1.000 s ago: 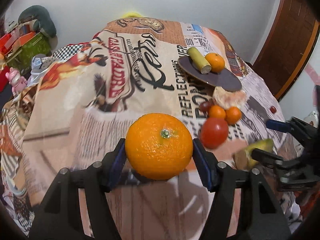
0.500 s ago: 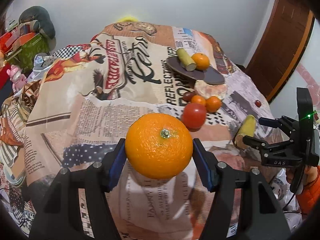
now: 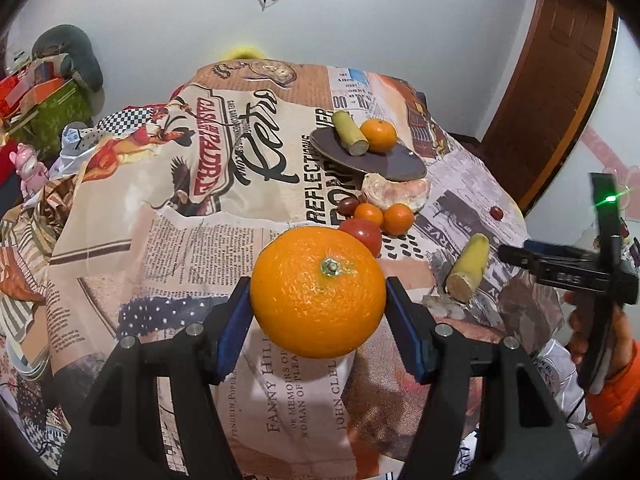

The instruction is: Organize fruits

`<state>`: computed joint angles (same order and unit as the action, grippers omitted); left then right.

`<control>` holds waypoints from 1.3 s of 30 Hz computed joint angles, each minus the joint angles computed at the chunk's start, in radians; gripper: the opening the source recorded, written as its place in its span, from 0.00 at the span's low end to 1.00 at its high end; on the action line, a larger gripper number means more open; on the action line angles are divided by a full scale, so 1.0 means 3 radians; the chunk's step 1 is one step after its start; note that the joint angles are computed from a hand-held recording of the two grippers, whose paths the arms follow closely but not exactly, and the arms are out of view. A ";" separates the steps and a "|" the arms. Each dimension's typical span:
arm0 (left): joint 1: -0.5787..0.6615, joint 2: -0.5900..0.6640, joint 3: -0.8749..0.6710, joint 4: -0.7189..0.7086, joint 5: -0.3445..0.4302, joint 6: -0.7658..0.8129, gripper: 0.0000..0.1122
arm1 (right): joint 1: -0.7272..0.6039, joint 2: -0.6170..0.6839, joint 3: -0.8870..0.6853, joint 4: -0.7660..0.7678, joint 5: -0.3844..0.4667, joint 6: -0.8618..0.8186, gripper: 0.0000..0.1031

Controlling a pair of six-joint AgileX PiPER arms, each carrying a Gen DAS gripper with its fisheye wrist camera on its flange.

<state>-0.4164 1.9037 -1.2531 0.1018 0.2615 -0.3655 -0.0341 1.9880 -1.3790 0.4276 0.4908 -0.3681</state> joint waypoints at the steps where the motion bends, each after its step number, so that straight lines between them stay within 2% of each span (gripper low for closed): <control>1: 0.0006 -0.0014 0.0012 0.0047 0.0002 -0.0035 0.57 | 0.0009 0.0124 -0.0133 0.0045 0.0106 0.0014 0.80; 6: 0.0039 -0.0032 0.0054 0.0090 0.0008 -0.0048 0.57 | 0.0078 0.0333 -0.0257 0.0191 0.0167 -0.0064 0.81; 9: 0.0052 0.0001 0.0046 0.0102 0.0015 -0.0078 0.57 | 0.0029 0.0532 -0.0549 0.0391 0.0495 -0.0160 0.83; 12: 0.0062 0.0049 0.0013 0.0016 0.0026 -0.0011 0.57 | 0.0068 0.0715 -0.0766 0.0341 0.0622 -0.0108 0.78; 16: 0.0043 0.0088 -0.0011 0.0029 0.0037 0.0002 0.57 | 0.0104 0.0681 -0.0727 0.0408 0.0572 -0.0305 0.59; 18: 0.0040 0.0103 -0.0031 0.0028 0.0047 0.0012 0.57 | 0.0078 0.0643 -0.0675 0.0468 0.0570 -0.0457 0.53; 20: 0.0047 0.0122 -0.0050 -0.0015 0.0041 0.0048 0.57 | 0.0049 0.0563 -0.0535 0.0493 0.0473 -0.0605 0.44; 23: 0.0055 0.0164 -0.0111 -0.0084 0.0055 0.0110 0.57 | -0.0001 0.0481 -0.0383 0.0421 0.0355 -0.0733 0.38; 26: 0.0045 0.0225 -0.0214 -0.0024 0.0111 0.0048 0.57 | -0.0092 0.0545 -0.0536 0.0408 0.0577 -0.0714 0.38; 29: 0.0042 0.0279 -0.0319 -0.0059 0.0159 0.0058 0.57 | -0.0112 0.0681 -0.0807 0.0312 0.0742 -0.0461 0.38; 34: 0.0005 0.0340 -0.0479 -0.0007 0.0243 0.0027 0.57 | -0.0054 0.0943 -0.1184 0.0193 0.0808 -0.0270 0.39; 37: -0.0005 0.0376 -0.0567 0.0009 0.0292 0.0027 0.57 | -0.0019 0.0909 -0.1115 0.0164 0.0677 -0.0300 0.37; 39: -0.0006 0.0411 -0.0638 0.0021 0.0329 0.0029 0.57 | -0.0033 0.0896 -0.1098 0.0222 0.0692 -0.0376 0.36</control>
<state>-0.4183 2.0268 -1.4447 0.1080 0.3602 -0.3567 -0.0439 2.2567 -1.7084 0.4941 0.6985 -0.4810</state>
